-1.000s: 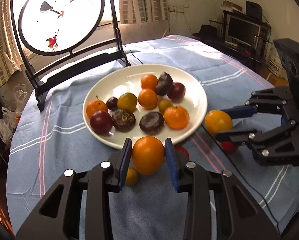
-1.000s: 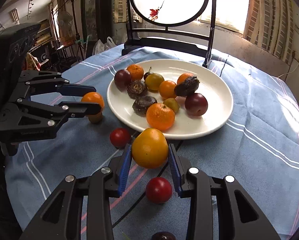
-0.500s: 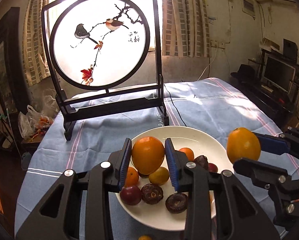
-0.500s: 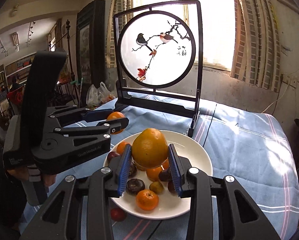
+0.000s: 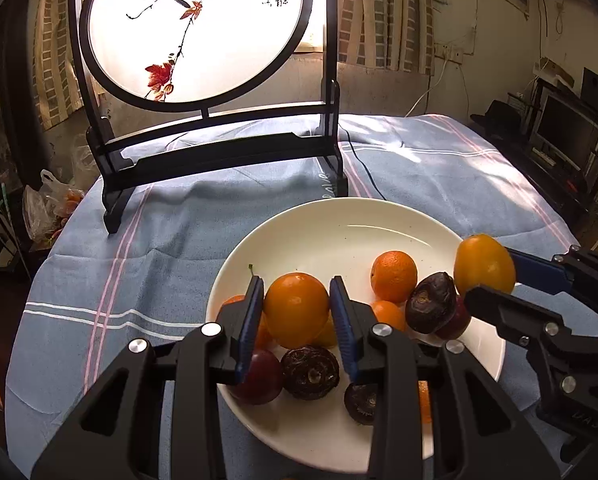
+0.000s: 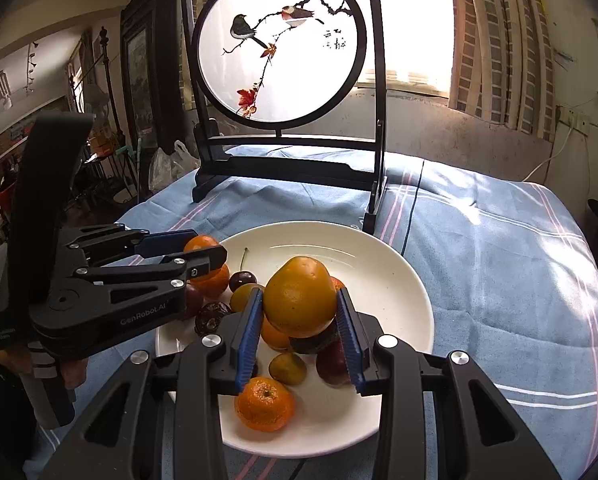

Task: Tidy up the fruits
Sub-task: 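Lower the orange and yellow-orange fruit onto the plate and open both tools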

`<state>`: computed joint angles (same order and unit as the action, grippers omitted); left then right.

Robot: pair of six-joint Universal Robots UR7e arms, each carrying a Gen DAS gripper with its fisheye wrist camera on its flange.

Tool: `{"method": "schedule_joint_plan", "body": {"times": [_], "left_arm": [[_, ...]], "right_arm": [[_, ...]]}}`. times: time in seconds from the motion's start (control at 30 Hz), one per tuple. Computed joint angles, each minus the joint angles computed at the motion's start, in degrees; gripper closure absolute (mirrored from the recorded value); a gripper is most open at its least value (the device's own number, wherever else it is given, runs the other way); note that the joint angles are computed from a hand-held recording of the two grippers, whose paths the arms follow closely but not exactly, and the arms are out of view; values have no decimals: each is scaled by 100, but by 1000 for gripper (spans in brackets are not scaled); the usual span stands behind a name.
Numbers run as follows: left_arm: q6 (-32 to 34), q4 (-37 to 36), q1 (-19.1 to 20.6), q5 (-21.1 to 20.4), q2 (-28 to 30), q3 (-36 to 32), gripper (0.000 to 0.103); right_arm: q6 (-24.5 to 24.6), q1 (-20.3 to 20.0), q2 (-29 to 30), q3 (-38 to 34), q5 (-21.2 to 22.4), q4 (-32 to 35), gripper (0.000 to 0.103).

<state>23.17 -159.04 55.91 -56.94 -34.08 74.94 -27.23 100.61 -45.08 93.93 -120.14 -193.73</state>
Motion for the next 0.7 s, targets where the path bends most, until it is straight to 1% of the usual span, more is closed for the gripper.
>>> {"method": "schedule_joint_plan", "body": {"times": [0.13, 0.17, 0.2, 0.23, 0.27, 0.33, 0.4, 0.5, 0.53, 0.57, 0.67, 0.7], "left_arm": [[69, -16, -10, 70, 55, 10, 69], [86, -24, -9, 85, 75, 4, 68], [93, -105, -17, 178, 111, -5, 48], [95, -256, -23, 268, 142, 0, 35], [138, -448, -22, 283, 148, 32, 26], [171, -468, -21, 234, 102, 42, 26], [155, -561, -33, 134, 5, 117, 26], [369, -858, -88, 30, -256, 436, 26], [453, -990, -100, 20, -375, 601, 25], [507, -1049, -93, -3, -507, 767, 25], [708, -1093, -22, -39, -930, 1326, 21], [731, -1045, 16, -35, -1059, 1489, 21]], "right_arm": [[-17, -24, 112, -130, 8, -24, 66], [-39, -25, 152, -155, -12, -107, 66], [-55, -36, 177, -174, -10, -132, 66], [-69, -47, 165, -154, 25, -155, 65], [-91, -44, 154, -134, 12, -196, 65], [-173, -15, 108, -73, -2, -298, 65], [-155, 34, 30, 20, 35, -411, 63], [-16, 154, -230, 334, 137, -180, 55], [10, 199, -346, 504, 198, -30, 47], [-3, 245, -452, 674, 249, 157, 44], [-310, 422, -534, 1133, 89, 368, 44], [-332, 463, -504, 1232, -7, 479, 44]]}}
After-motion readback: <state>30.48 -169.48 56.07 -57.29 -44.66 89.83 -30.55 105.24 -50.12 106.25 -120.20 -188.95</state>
